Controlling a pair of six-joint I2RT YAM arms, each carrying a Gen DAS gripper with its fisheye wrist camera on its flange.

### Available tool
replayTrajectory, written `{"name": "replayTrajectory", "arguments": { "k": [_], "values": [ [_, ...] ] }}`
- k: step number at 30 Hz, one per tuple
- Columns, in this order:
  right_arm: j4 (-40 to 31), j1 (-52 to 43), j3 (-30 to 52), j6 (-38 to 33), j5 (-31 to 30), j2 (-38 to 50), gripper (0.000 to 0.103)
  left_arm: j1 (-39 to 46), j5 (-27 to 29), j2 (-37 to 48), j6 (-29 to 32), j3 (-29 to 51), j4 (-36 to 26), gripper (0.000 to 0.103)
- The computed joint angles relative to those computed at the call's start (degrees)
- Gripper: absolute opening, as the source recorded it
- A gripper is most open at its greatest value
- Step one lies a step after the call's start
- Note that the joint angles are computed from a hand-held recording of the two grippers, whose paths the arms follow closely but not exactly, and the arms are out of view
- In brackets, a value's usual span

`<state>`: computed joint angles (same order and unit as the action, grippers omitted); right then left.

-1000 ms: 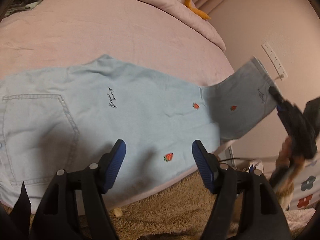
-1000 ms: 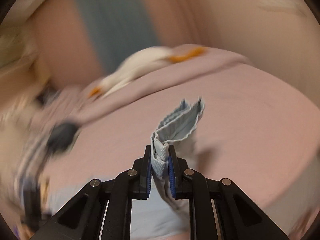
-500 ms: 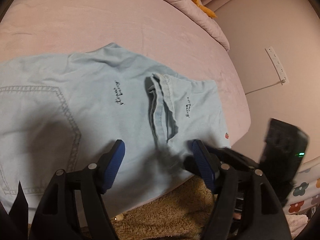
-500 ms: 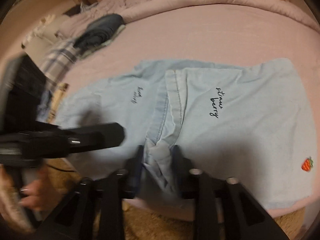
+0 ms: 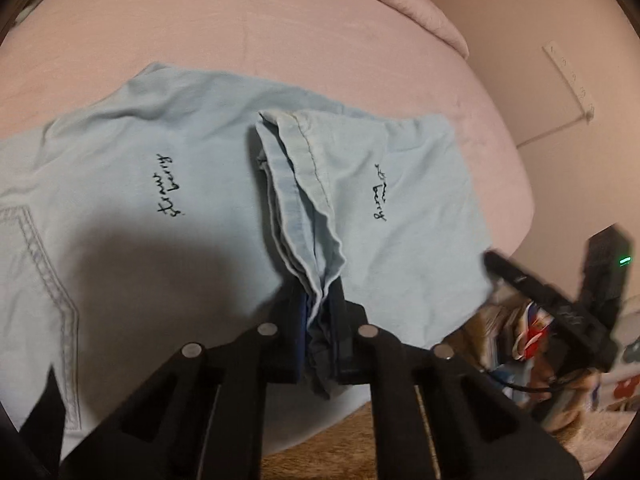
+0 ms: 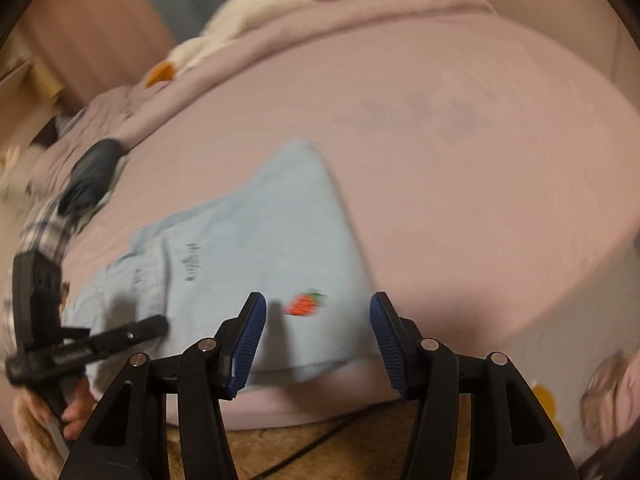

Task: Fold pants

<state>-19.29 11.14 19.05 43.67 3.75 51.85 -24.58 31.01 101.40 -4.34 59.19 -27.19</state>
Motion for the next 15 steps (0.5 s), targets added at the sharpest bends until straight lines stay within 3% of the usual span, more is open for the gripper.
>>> {"name": "replayTrajectory", "arguments": {
  "k": [2, 5, 6, 7, 10, 12, 15],
  "values": [
    [1.9, -0.1, -0.7, 1.5, -2.3, 0.4, 0.055, 1.0, 0.2, -3.1, 0.0, -1.0, 0.1, 0.007],
    [-0.5, 3.5, -0.4, 2.1, 0.5, -3.0, 0.035, 1.8, -1.3, -7.4, 0.3, -2.7, 1.5, 0.007],
    [-0.5, 4.6, 0.0, 2.6, 2.0, -2.5, 0.024, 2.0, -0.8, -7.3, 0.7, -2.6, 1.4, 0.008],
    [-0.7, 5.2, 0.4, 3.2, 2.7, -1.8, 0.022, 2.2, -1.0, -6.4, 0.8, -2.4, 1.3, 0.008],
    [1.0, 4.9, -0.1, 4.2, 2.5, 1.5, 0.020, 1.0, -5.7, -1.7, 0.7, -2.2, 1.8, 0.010],
    [2.4, 4.7, -0.8, 4.0, 3.1, 3.7, 0.020, 1.3, -5.2, -2.2, 0.7, -4.0, 4.2, 0.012],
    [-0.2, 2.9, 0.3, 2.7, 1.6, 3.7, 0.020, 2.0, -3.9, -2.0, 2.6, -1.4, -0.3, 0.013]
  ]
}}
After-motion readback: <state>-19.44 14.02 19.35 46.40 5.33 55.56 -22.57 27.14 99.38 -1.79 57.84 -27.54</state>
